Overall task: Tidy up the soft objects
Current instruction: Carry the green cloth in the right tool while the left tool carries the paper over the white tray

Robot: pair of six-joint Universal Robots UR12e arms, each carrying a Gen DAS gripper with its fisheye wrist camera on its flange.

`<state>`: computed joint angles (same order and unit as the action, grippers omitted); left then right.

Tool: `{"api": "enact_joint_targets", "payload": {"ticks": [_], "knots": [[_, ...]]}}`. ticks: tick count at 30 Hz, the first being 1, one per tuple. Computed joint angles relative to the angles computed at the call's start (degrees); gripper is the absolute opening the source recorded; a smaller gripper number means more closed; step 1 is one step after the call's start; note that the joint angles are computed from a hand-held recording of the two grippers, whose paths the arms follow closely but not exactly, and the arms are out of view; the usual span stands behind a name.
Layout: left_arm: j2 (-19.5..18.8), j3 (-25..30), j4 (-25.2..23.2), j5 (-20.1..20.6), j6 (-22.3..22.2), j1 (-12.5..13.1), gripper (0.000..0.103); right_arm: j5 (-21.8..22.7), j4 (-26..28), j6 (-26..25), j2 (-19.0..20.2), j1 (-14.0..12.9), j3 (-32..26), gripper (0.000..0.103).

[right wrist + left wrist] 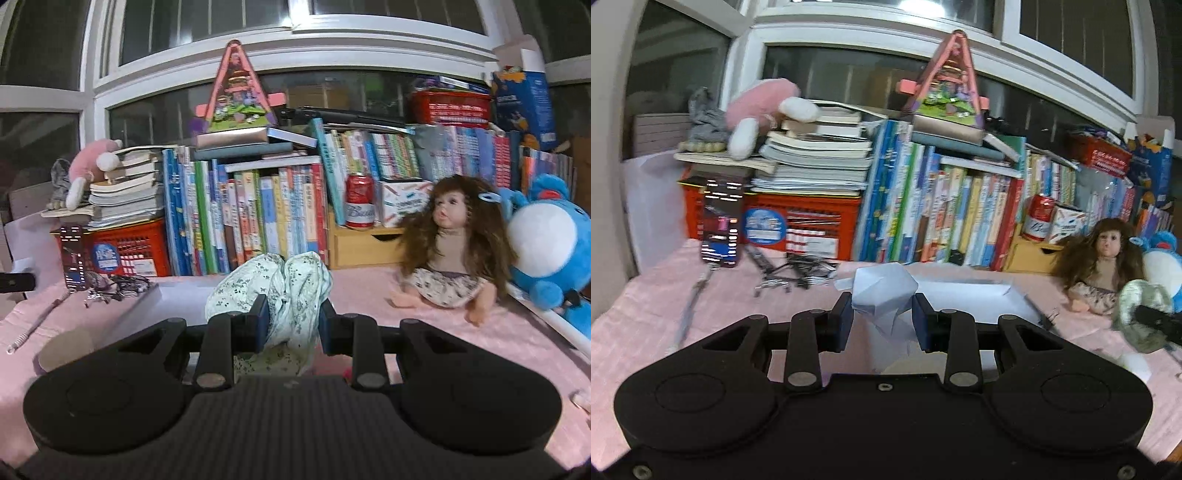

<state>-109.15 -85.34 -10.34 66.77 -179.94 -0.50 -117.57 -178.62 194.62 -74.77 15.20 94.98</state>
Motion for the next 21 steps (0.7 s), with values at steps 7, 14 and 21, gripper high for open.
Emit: {"api": "enact_joint_targets", "payload": {"ticks": [7, 14, 21], "knots": [[-3.6, 6.6, -6.2, -1.5, 0.7, -2.1, 0.032, 4.8, 2.3, -0.2, 2.1, -1.0, -4.1, 0.033], [-8.7, 16.8, -21.6, -3.7, 0.7, -3.2, 0.032, 11.4, 10.2, 2.3, 4.0, -2.6, -9.0, 0.033], [-13.6, 26.3, -36.2, -1.1, 4.3, -4.7, 0.032, 15.3, 20.3, 4.0, 6.4, -3.6, -14.4, 0.033]]}}
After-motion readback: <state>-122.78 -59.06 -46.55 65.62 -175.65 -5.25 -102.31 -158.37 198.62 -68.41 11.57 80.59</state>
